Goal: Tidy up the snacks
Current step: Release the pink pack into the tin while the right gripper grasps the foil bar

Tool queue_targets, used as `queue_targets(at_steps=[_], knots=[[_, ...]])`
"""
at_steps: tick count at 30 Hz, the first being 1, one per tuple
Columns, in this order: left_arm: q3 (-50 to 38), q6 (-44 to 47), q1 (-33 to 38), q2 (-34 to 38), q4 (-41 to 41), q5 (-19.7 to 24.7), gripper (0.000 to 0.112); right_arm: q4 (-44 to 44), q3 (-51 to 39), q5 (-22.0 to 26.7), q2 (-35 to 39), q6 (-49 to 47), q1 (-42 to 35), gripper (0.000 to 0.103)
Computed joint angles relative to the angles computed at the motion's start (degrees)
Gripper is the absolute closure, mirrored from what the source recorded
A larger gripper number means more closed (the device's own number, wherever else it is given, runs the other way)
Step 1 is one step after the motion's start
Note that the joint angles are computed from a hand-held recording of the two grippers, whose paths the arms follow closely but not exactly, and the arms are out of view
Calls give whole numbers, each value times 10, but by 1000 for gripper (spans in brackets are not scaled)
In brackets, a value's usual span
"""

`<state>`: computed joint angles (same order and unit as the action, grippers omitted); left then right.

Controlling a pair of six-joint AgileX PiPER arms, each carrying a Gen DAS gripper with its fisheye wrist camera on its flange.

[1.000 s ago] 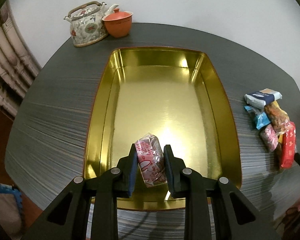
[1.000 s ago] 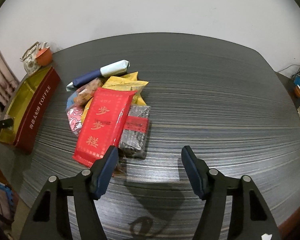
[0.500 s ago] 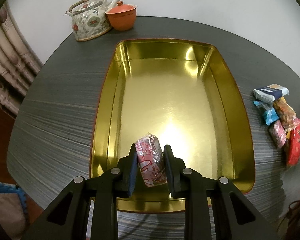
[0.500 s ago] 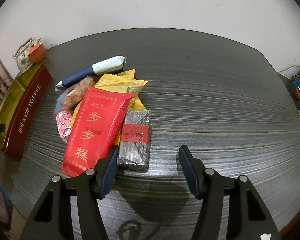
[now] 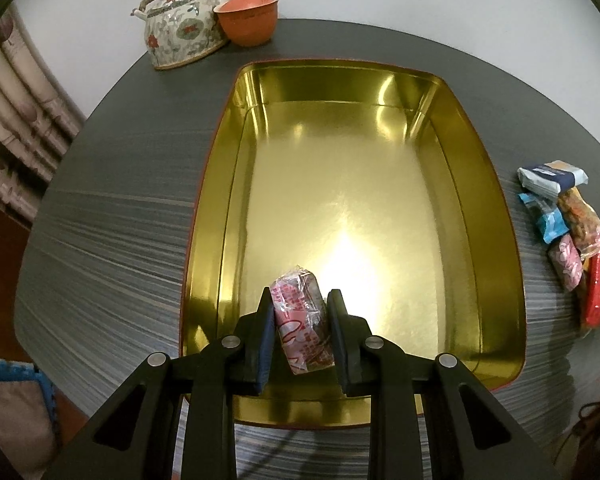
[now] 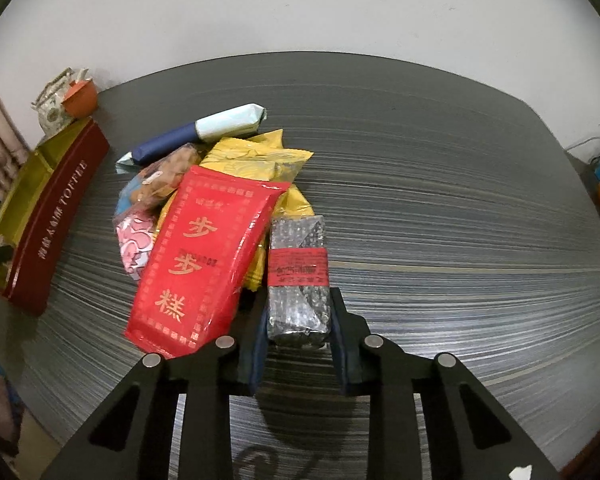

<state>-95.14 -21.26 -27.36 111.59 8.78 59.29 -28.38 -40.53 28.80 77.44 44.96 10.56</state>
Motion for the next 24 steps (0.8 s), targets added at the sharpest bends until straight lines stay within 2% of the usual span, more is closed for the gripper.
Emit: queue_targets(at_steps=[5, 21, 24], knots=[[-8, 5, 5, 9, -9, 6, 86, -51, -7, 25, -3, 58, 22, 79], [-4, 0, 17, 6, -17, 11, 84, -76, 0, 56, -69, 80, 26, 79], [1, 0, 12, 0, -13, 7, 80, -92, 1, 66, -74, 99, 42, 79]])
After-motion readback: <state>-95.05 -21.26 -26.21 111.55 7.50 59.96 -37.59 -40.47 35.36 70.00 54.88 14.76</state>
